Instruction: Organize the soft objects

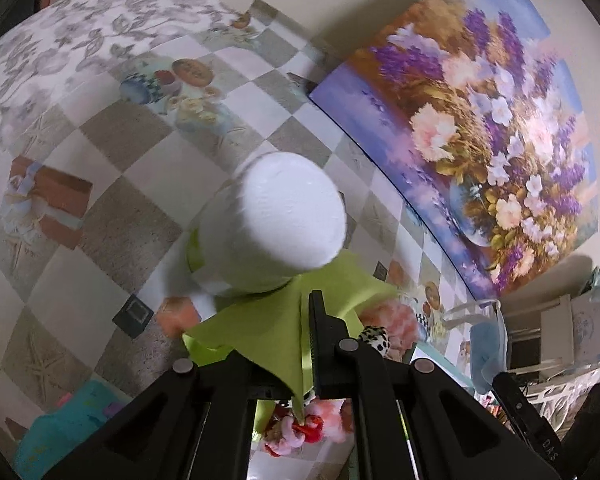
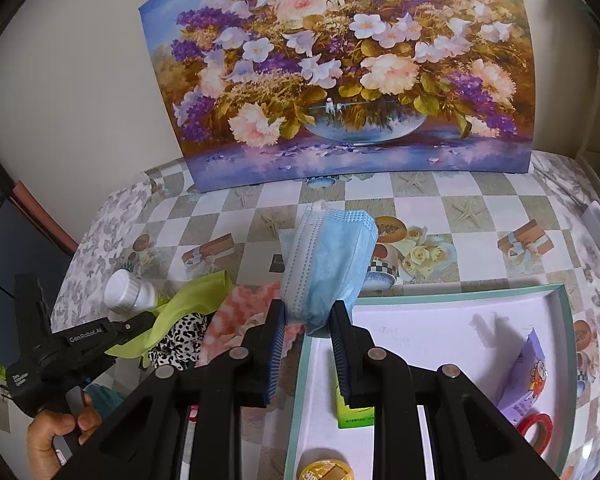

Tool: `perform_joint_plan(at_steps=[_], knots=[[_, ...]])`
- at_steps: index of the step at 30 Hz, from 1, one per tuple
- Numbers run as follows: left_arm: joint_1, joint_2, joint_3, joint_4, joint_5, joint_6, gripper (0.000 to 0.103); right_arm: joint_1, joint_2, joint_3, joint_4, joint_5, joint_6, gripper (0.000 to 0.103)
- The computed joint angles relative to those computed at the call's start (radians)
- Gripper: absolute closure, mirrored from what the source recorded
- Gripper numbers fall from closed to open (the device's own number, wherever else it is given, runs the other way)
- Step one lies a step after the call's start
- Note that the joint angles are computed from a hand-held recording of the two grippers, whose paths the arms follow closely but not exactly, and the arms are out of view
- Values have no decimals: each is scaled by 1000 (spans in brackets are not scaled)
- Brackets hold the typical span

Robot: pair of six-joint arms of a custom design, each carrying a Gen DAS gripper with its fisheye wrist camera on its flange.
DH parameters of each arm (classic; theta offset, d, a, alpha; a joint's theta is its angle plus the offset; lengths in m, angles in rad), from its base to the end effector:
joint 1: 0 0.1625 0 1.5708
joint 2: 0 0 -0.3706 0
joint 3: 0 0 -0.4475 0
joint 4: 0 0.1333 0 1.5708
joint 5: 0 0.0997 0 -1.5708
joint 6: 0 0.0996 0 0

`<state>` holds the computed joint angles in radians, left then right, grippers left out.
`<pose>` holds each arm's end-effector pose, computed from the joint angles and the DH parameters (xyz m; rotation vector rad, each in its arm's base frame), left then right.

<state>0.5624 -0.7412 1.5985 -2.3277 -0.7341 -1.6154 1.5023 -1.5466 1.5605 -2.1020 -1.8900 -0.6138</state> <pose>-0.4468 -0.5266 -0.0020 -0.7284 2.5221 -1.0942 0.0614 -0.5954 0.4939 0.5996 -2.5600 0.5135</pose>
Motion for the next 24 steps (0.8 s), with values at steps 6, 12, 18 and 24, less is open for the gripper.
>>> perform_joint_plan(at_steps=[6, 12, 18, 24], knots=[[-7, 16, -11, -44, 37, 86, 101, -4, 2, -3, -1, 3, 2, 79], [-21, 35, -23, -125, 92, 192, 102, -7, 4, -8, 2, 8, 6, 79], [-39, 58, -44, -251, 126, 331, 102, -9, -2, -9, 0, 18, 9, 79], [-73, 88, -120, -256, 182, 457, 102, -4, -7, -10, -3, 21, 4, 79]])
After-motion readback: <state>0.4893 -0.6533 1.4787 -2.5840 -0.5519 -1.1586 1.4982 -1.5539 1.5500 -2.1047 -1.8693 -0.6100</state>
